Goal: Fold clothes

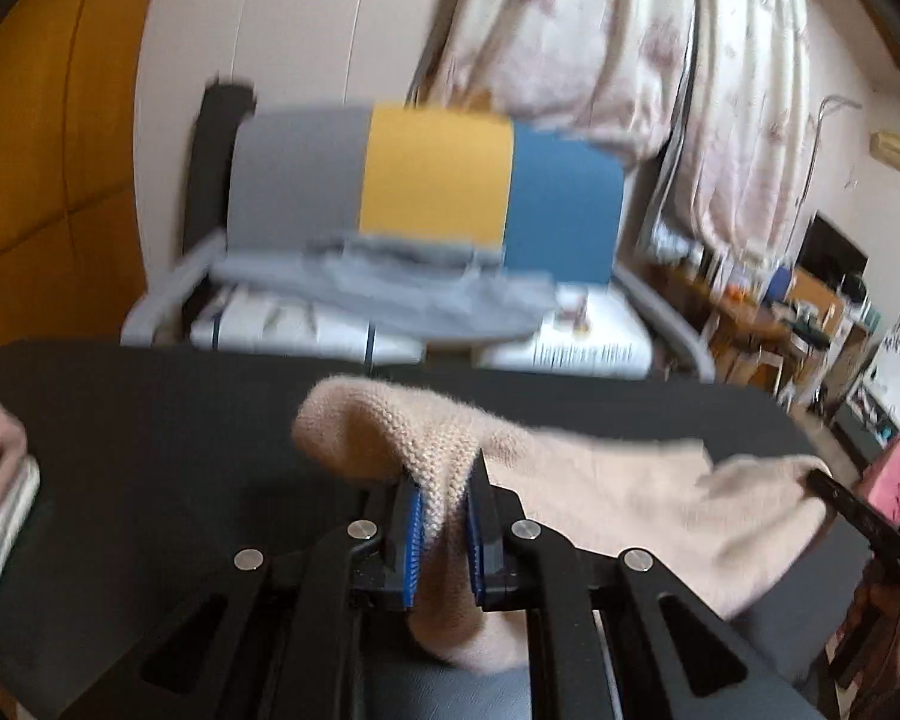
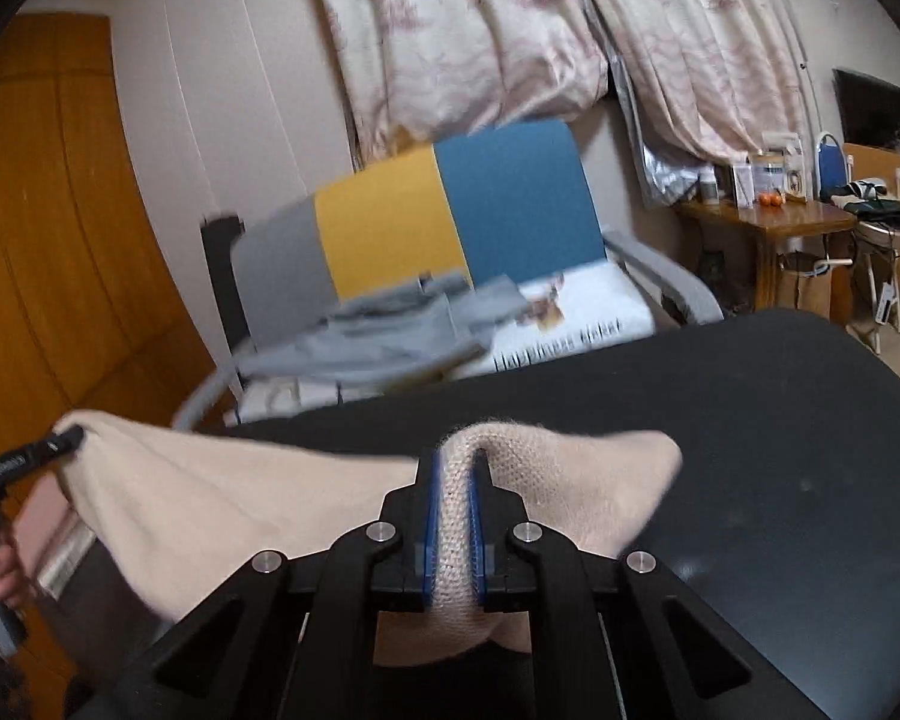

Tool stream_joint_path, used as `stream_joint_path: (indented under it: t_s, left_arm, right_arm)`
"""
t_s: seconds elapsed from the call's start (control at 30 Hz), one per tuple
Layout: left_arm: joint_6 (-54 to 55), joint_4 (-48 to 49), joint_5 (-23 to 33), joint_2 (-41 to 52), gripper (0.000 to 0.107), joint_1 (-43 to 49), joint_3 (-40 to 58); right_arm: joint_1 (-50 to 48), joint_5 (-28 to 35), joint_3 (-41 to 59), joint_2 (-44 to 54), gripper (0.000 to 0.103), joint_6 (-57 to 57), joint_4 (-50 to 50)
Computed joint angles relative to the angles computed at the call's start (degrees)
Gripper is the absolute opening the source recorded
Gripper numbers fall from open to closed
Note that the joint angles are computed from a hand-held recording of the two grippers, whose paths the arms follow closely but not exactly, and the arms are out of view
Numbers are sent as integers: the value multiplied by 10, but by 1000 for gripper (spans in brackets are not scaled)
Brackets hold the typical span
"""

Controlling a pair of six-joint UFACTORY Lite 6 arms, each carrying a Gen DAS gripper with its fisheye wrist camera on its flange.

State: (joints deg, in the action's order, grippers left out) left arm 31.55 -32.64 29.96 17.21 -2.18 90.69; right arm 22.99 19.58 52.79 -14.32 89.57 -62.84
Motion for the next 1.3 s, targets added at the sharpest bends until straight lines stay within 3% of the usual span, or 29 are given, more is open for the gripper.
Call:
stream_joint_path:
  t_s: [0.17,0.23,0.3,0.4,0.43,0.5,0.57,0.6,0.67,0.73,0.83,0.97,1.03,1.17,1.3]
  left_arm:
    - [31,36,-23,22,16,13,-152]
    - [87,-5,-42,9,20,30,-210]
    - [183,-89,-52,-22,22,57,-262]
    - [265,-179,-39,-58,22,100,-280]
    - [272,-199,-47,-64,22,110,-274]
    - [263,-206,-61,-52,23,113,-246]
    - [183,-136,-45,10,23,97,-156]
    - [141,-95,-42,44,23,82,-111]
    - [49,-4,-25,114,23,51,-17]
    - [-36,84,18,189,24,23,95]
    - [-123,168,71,301,24,-12,259]
    - [-194,276,122,449,26,-50,462]
    - [-201,302,89,463,26,-61,449]
    - [-145,273,-84,369,30,-58,244]
    - [-189,316,-103,360,35,-64,225]
  right_arm:
    - [-6,-40,-55,70,13,-121,162]
    - [-10,-45,-72,92,14,-193,244]
    - [-24,-58,-113,59,22,-194,258]
    - [-36,-42,-157,-24,47,-81,173]
    - [-37,-28,-154,-41,60,-61,149]
    - [-51,-33,-118,-29,63,-93,155]
    - [-70,-57,-53,21,66,-205,229]
    - [-76,-76,-2,78,67,-265,266]
    - [-70,-66,116,198,79,-385,352]
    - [-67,-52,236,316,80,-505,434]
    - [-67,1,416,471,80,-664,529]
    - [-61,118,648,655,80,-716,523]
    - [-68,139,680,687,78,-734,551]
    - [-68,51,585,646,77,-663,504]
    - [-62,2,530,623,77,-575,420]
